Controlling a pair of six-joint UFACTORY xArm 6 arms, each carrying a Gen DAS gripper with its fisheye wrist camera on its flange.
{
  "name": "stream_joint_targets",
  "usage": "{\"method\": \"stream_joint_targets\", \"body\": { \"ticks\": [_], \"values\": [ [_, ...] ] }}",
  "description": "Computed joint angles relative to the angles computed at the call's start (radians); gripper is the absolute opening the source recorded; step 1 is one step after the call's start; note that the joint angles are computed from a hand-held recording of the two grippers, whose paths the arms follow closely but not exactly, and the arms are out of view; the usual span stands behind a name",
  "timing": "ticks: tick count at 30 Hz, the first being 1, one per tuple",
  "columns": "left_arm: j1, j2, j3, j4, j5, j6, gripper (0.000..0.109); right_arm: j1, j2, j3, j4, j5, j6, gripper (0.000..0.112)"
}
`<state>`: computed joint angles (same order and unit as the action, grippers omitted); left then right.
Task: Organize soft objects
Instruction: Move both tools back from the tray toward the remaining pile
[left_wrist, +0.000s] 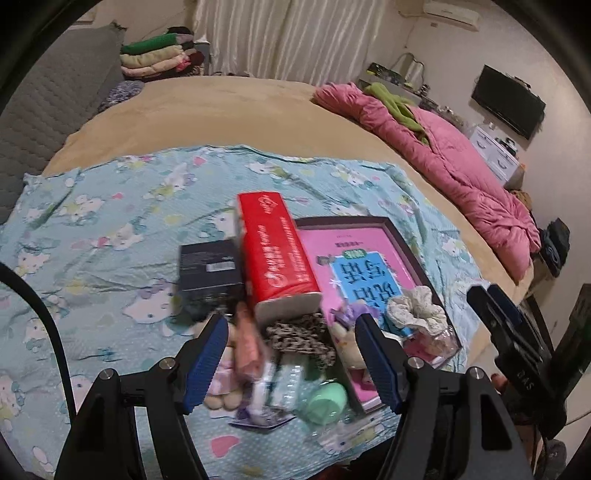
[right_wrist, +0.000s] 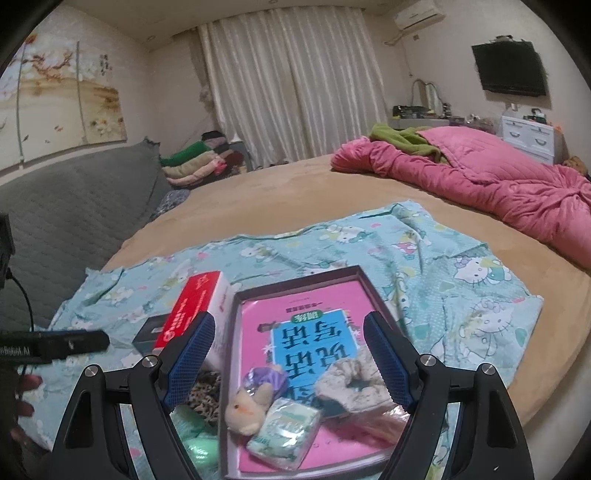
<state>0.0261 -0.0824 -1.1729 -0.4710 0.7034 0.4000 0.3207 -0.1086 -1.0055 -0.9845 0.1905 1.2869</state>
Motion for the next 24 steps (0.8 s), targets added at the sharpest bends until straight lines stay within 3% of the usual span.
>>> {"method": "stream_joint_targets", "body": {
  "ticks": [14, 24],
  "values": [
    [0.109, -0.028, 0.029, -0.04, 0.023, 0.033, 0.071, 0.093, 0.006, 0.012, 0.196, 0.016, -0.228, 0.084],
    [0.121, -0.014, 0.061, -0.037, 0.036, 0.054, 0.071, 0.158, 0.026, 0.014, 0.357, 0.058, -0.461, 0.084]
  ]
}}
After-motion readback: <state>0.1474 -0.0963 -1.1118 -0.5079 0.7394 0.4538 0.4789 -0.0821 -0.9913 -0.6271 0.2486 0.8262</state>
